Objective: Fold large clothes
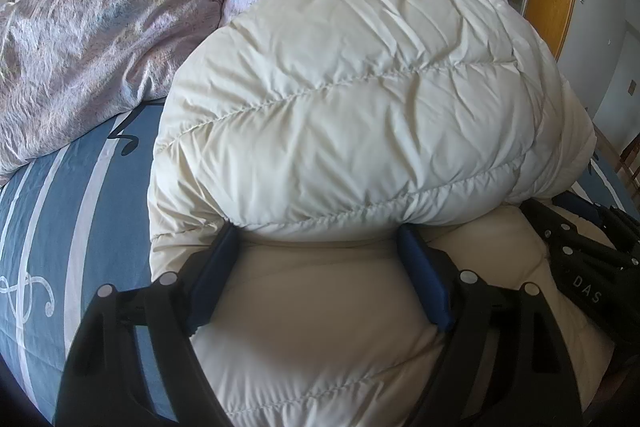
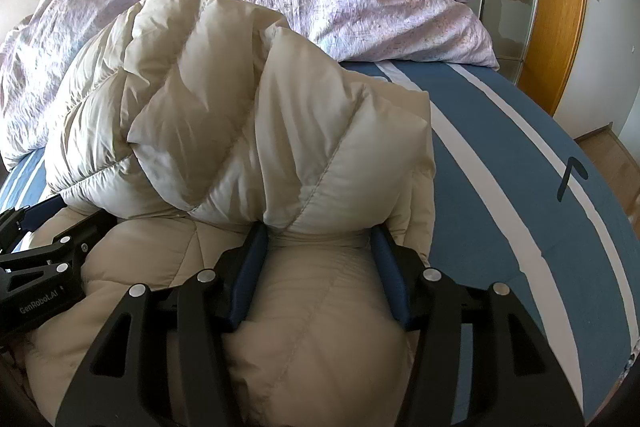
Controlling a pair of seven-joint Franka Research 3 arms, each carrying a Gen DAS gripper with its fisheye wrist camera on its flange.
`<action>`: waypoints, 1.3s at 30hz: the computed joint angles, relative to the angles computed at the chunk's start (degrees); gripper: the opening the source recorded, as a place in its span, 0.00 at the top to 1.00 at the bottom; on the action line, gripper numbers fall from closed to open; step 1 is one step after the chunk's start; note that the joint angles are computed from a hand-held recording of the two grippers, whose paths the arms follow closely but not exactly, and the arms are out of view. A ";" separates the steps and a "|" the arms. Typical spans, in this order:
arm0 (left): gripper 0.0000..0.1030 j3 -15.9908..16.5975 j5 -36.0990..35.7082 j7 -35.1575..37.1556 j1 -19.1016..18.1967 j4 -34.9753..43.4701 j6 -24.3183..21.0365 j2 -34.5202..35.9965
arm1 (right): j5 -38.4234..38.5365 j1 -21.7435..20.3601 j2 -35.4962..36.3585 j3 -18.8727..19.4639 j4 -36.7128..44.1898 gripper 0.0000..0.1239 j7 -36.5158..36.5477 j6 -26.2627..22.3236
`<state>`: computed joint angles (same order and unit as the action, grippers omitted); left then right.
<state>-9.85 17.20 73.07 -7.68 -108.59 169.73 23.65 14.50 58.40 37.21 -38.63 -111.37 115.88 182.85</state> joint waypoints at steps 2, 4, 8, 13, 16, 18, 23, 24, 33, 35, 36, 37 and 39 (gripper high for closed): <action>0.21 -0.04 0.01 0.01 0.04 0.00 0.00 0.01 | -0.01 -0.24 -0.01 0.16 0.10 0.55 -0.11 0.00; 0.21 -0.02 0.04 -0.03 0.03 0.00 0.02 0.02 | 0.02 -0.13 0.01 0.09 0.08 0.55 -0.10 0.00; 0.21 0.08 0.20 -0.15 -0.06 -0.08 0.18 0.02 | 0.03 -0.29 0.00 0.23 0.13 0.55 -0.19 0.01; 0.20 0.33 0.54 -0.49 -0.28 0.05 -0.31 -0.04 | 0.01 -0.08 0.16 0.02 0.25 0.55 0.05 -0.16; 0.20 0.43 0.65 -0.73 -0.41 0.32 -0.65 0.05 | -0.16 0.22 0.31 -0.35 0.35 0.55 0.32 -0.35; 0.20 0.45 0.71 -0.80 -0.42 0.48 -0.97 0.11 | -0.29 0.67 0.61 -0.93 0.48 0.55 0.66 -0.61; 0.20 0.18 0.62 -0.25 -0.34 1.48 -3.13 0.32 | -0.89 0.56 0.67 -0.95 0.57 0.54 1.40 -1.00; 0.20 0.16 0.60 -0.15 -0.37 1.64 -3.57 0.32 | -1.05 0.49 0.63 -0.93 0.54 0.54 1.52 -1.08; 0.20 1.31 2.21 -0.71 -1.43 0.99 -5.99 -1.76 | -5.03 -0.94 -1.58 0.38 0.65 0.54 3.27 -4.58; 0.19 2.14 3.53 -2.12 -2.00 -0.06 -5.48 -2.81 | -6.23 -2.28 -2.88 1.76 0.44 0.52 3.88 -5.61; 0.19 2.58 4.26 -2.98 -2.20 -0.85 -5.00 -3.57 | -6.75 -2.96 -3.64 2.42 0.26 0.51 4.23 -6.23; 0.18 2.67 4.67 -3.44 -2.13 -1.52 -4.62 -4.12 | -7.13 -4.25 -4.83 3.68 -0.07 0.47 4.25 -6.94; 0.18 2.71 5.21 -4.02 -1.76 -2.83 -3.84 -5.25 | -7.86 -5.97 -7.22 5.17 -1.21 0.35 4.86 -8.74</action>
